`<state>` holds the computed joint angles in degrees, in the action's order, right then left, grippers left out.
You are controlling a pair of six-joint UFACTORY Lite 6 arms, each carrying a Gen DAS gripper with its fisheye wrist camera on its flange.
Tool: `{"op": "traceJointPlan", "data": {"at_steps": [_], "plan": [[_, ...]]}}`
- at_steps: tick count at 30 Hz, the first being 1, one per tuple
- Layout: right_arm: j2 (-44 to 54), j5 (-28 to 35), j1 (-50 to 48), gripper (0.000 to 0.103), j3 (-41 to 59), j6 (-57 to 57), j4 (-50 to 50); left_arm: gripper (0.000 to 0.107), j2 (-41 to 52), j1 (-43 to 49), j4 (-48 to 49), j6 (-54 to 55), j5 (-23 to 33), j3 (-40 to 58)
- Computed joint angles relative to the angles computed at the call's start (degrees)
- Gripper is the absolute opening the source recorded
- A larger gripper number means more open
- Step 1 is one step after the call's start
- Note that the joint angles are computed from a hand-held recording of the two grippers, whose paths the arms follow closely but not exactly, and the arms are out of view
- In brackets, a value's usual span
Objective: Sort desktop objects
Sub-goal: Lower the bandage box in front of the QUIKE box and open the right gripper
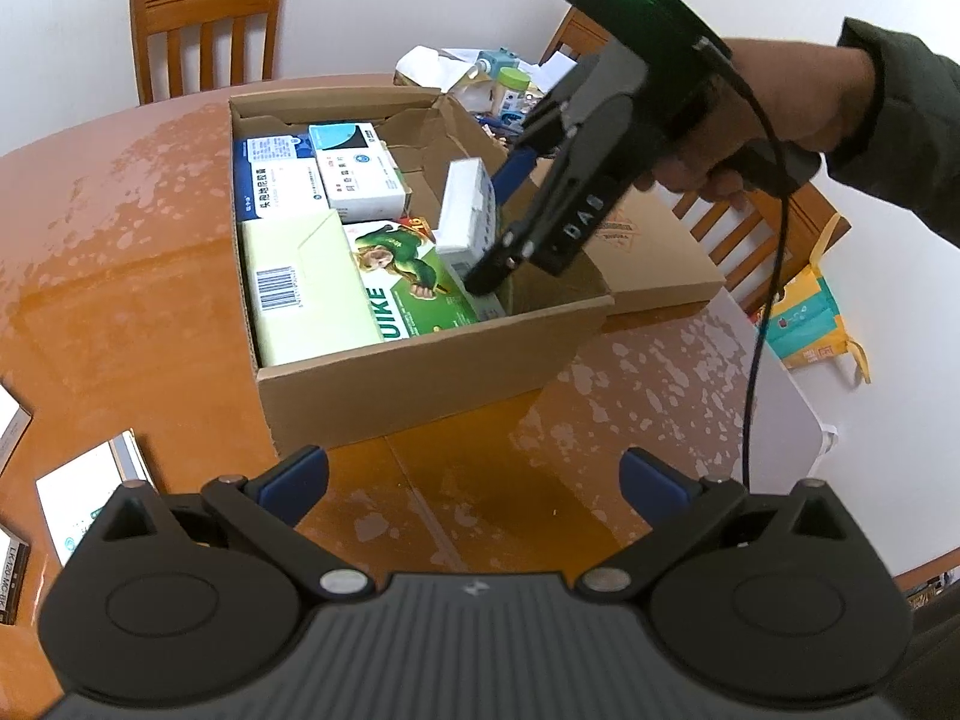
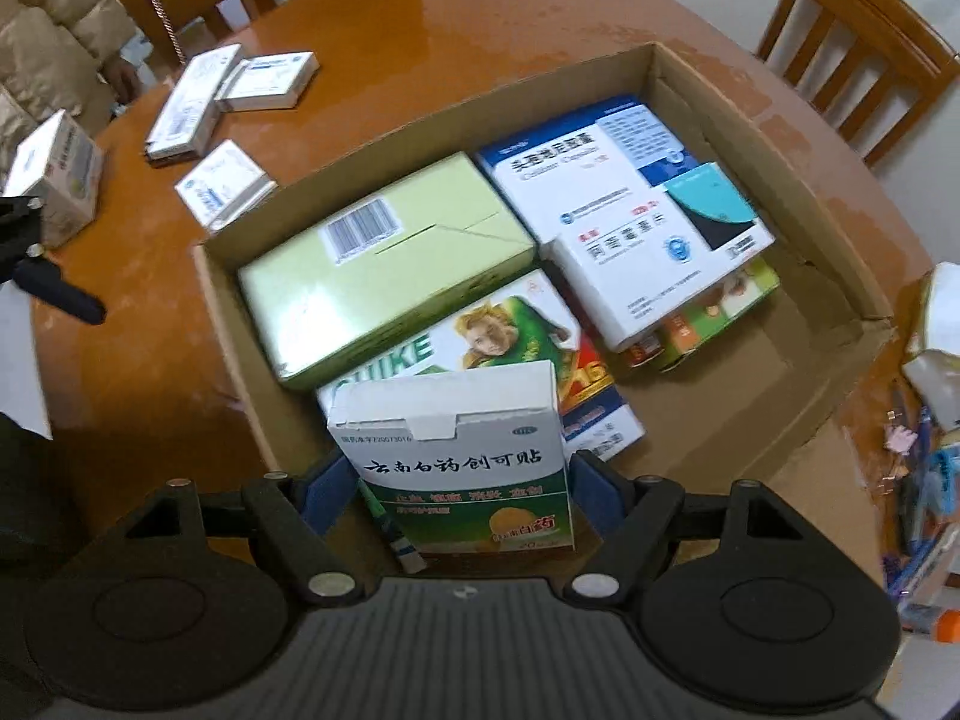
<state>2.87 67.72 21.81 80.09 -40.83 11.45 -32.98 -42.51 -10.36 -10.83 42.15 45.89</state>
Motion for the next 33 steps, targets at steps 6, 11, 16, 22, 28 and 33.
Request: {"op": "traceJointPlan", "data": {"at_steps": [6,11,16,22,28,33], "plan": [[1.1,-0.7,-4.6,0.081,1.7,0.4,6.0,0.103,-1.4,0.3,0.3,-0.7,0.6,-0.6],[4.7,-2.2,-9.4,0.081,4.1,5.0,9.1,0.103,-2.4,1.3,0.1,-0.4,1.2,-1.1],[9.8,-5.1,-12.8,0.081,7.7,8.8,11.5,0.103,-2.7,1.9,-0.4,0.4,1.5,-1.3],[16.1,-7.8,-15.5,0.081,12.7,7.9,19.6,0.103,-2.1,2.6,-1.2,1.8,1.8,-1.0],[13.5,-14.1,-9.6,0.081,13.0,11.4,5.6,0.103,-2.2,3.9,-1.9,3.1,2.1,-0.8],[-2.6,-23.6,1.1,0.103,-3.1,22.7,-13.1,0.103,-0.9,5.6,-4.2,5.8,1.0,-1.0]]}}
